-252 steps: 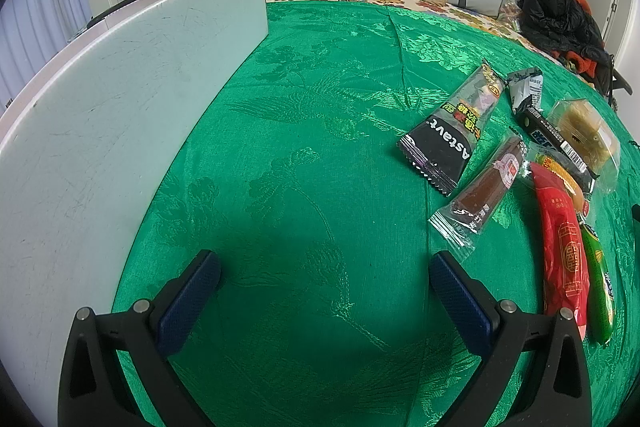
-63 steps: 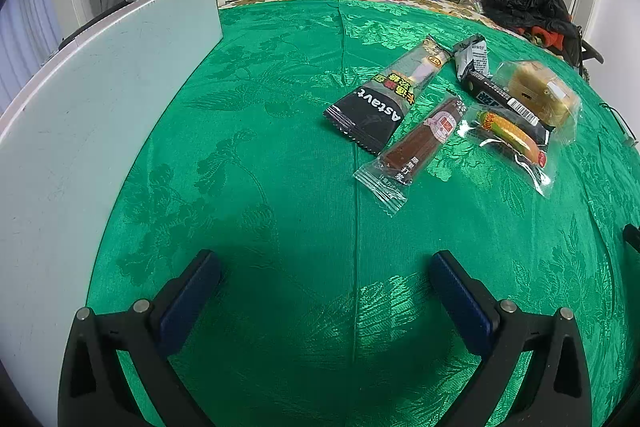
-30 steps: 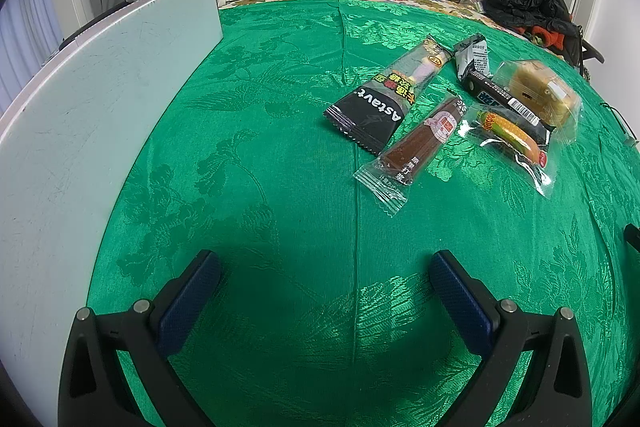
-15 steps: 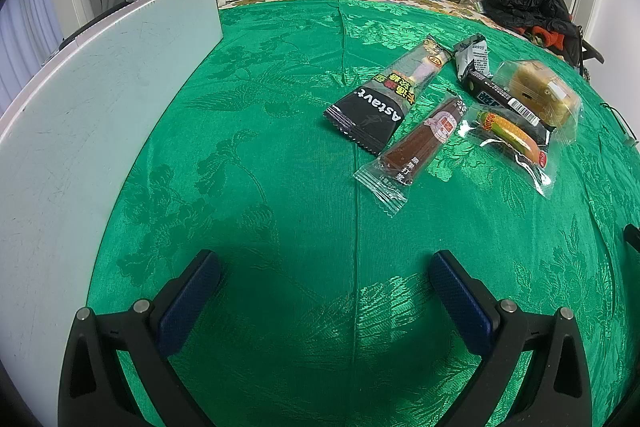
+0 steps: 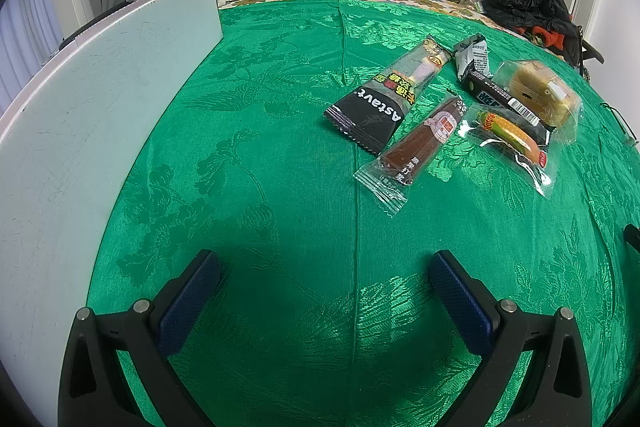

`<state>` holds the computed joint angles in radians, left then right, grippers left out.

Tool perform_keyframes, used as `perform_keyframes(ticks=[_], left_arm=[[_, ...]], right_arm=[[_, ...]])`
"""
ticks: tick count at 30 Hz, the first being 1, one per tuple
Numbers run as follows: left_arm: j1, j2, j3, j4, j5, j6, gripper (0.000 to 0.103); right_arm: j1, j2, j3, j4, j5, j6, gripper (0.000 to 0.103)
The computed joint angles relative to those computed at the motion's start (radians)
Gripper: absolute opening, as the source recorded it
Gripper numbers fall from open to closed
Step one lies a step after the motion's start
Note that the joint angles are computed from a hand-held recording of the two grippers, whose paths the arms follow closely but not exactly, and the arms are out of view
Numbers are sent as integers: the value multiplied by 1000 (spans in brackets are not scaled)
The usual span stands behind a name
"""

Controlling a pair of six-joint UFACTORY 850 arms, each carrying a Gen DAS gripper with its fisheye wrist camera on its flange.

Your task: Organize snacks

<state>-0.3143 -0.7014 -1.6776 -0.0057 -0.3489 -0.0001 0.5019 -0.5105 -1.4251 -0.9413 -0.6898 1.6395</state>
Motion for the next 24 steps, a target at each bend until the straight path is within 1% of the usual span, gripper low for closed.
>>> perform_keyframes(ticks=[22, 24], left_arm=[[-2, 1, 0, 8, -1, -11, 103], [1, -2, -6, -23, -13, 30, 103]], right_arm=[[0, -2, -3, 4, -4, -4, 71], [-1, -2, -3, 4, -3, -3, 71]])
